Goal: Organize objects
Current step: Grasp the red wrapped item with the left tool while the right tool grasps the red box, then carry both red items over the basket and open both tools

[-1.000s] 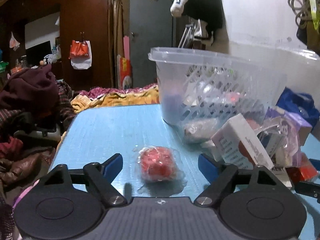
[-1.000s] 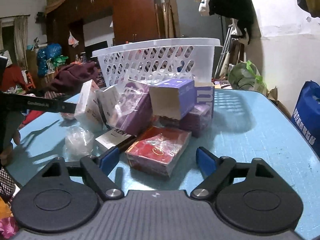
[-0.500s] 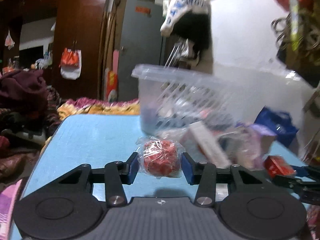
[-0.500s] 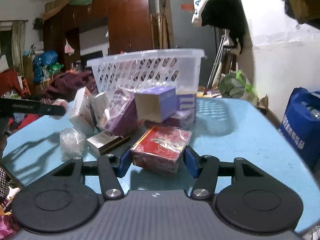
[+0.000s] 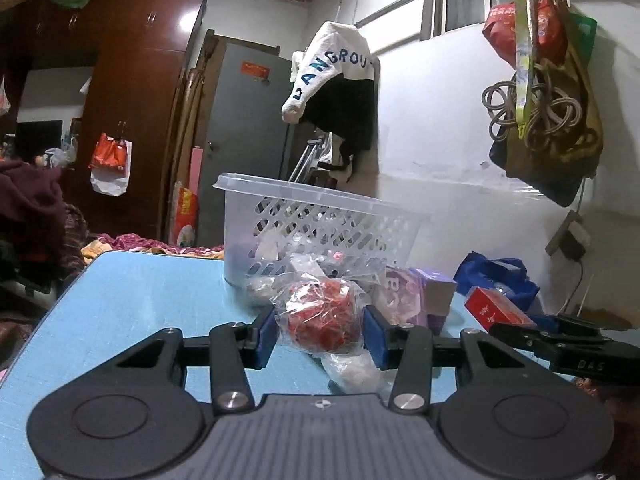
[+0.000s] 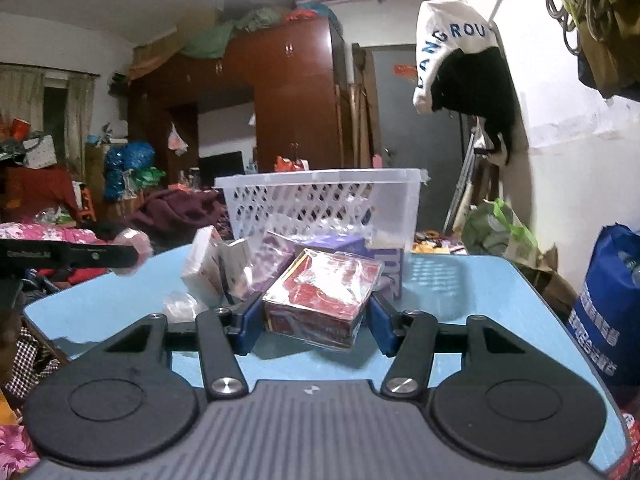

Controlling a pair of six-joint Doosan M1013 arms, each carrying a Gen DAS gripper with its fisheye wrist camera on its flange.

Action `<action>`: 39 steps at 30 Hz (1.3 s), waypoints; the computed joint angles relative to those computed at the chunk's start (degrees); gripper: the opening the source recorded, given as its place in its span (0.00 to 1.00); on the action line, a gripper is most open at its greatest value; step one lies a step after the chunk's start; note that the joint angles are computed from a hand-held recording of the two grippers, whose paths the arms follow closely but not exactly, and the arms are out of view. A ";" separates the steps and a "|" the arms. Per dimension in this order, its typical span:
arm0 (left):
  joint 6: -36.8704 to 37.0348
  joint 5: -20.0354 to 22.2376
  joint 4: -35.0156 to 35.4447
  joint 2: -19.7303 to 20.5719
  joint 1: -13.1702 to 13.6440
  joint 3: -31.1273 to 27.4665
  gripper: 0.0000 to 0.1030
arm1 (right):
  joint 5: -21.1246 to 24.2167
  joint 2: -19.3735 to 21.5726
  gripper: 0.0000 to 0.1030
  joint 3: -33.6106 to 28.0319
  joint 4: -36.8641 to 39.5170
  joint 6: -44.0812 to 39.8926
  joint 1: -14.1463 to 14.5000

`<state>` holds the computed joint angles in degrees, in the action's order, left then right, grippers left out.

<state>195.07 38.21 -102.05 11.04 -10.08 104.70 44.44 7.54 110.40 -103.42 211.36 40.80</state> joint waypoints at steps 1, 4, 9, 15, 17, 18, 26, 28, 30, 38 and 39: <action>-0.09 0.79 0.23 0.16 0.13 -0.01 0.48 | -0.33 0.07 0.56 -0.09 -0.12 -0.03 -0.09; -1.35 4.50 1.23 0.60 0.90 -0.10 0.48 | -0.64 0.14 0.56 -0.02 -0.89 0.52 -0.19; 0.56 4.38 -0.97 0.28 1.22 0.55 0.48 | -0.65 -0.46 0.56 0.66 -3.59 3.64 -0.11; 0.49 4.88 -2.35 0.25 1.47 -0.14 0.48 | -2.45 -1.50 0.56 1.49 -7.05 9.28 -0.95; 0.51 6.68 -3.19 0.67 1.42 -2.10 0.48 | -2.87 -1.78 0.56 0.81 -8.05 8.83 -1.44; 1.07 7.29 -3.69 1.00 1.16 -3.46 0.48 | -2.88 -1.88 0.56 0.15 -9.70 8.32 -1.88; -28.40 -3.09 22.26 10.42 -4.90 -27.49 0.48 | -13.93 3.66 0.56 -18.08 6.43 -22.22 -10.50; -36.93 -2.00 29.12 13.10 -5.31 -31.81 0.49 | -17.06 5.50 0.56 -21.88 17.40 -31.33 -12.81; -41.62 -2.38 34.69 14.73 -6.11 -34.44 0.67 | -17.38 6.89 0.58 -23.72 20.75 -34.76 -13.66; -29.45 -5.35 25.09 10.01 -5.30 -25.93 0.79 | -11.62 4.41 1.00 -18.28 12.38 -23.23 -10.55; -22.71 -4.37 20.04 8.04 -4.59 -22.00 0.81 | -11.38 3.28 1.00 -15.88 8.49 -17.26 -9.92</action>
